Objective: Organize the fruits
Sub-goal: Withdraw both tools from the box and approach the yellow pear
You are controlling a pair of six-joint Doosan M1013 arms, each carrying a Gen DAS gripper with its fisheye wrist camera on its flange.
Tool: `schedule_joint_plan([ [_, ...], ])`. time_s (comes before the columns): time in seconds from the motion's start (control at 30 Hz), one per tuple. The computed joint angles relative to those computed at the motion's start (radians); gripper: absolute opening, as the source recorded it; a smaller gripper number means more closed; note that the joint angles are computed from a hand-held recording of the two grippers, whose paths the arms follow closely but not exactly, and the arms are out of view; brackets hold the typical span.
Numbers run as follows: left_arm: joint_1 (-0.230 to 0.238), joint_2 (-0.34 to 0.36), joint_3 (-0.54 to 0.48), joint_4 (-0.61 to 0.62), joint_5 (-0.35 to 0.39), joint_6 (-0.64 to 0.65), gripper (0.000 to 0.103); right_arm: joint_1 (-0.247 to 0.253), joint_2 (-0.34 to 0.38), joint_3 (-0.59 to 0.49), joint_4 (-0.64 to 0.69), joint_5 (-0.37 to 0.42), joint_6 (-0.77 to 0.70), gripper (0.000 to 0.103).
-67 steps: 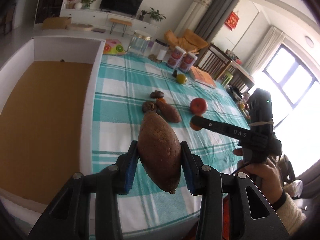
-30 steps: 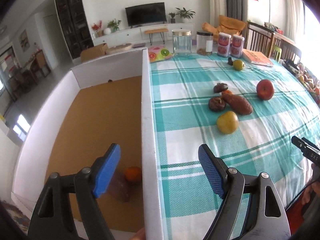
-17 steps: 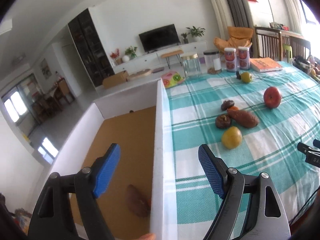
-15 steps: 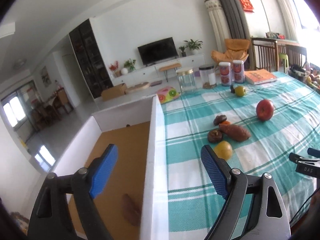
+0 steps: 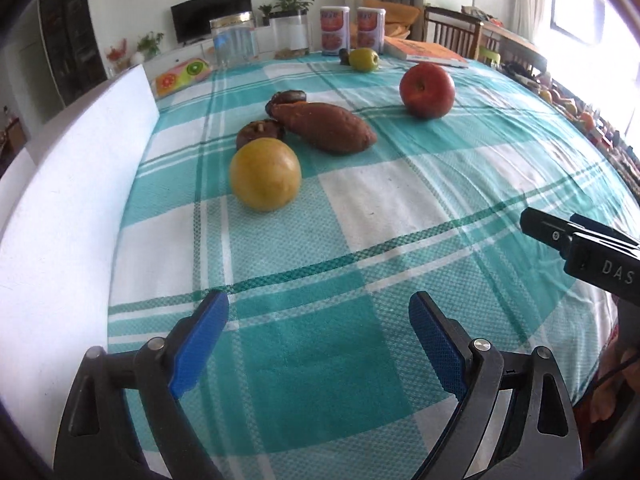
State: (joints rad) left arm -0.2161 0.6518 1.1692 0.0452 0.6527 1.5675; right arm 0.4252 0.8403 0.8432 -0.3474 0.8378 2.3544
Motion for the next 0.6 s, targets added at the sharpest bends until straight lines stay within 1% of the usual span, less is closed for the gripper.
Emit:
schedule_joint_plan([
  [0.03, 0.0, 0.002, 0.003, 0.011, -0.002, -0.006, 0.093, -0.001, 0.002, -0.003, 0.006, 0.005, -0.003, 0.094],
  [0.13, 0.009, -0.002, 0.017, -0.037, -0.022, 0.007, 0.093, -0.004, 0.009, -0.014, 0.029, 0.021, -0.014, 0.094],
  [0.2, 0.014, 0.001, 0.014, -0.066, -0.022, 0.014, 0.093, -0.006, 0.015, -0.023, 0.043, 0.035, -0.019, 0.094],
  [0.23, 0.015, 0.004, 0.011, -0.074, -0.02, 0.016, 0.093, -0.006, 0.015, -0.023, 0.043, 0.034, -0.018, 0.096],
  [0.43, 0.013, 0.01, 0.007, -0.05, -0.033, -0.006, 0.094, -0.004, 0.029, -0.047, 0.048, 0.058, -0.045, 0.102],
  [0.6, 0.013, 0.009, 0.008, -0.05, -0.033, -0.006, 0.094, 0.0, 0.04, -0.068, 0.036, 0.085, -0.056, 0.103],
])
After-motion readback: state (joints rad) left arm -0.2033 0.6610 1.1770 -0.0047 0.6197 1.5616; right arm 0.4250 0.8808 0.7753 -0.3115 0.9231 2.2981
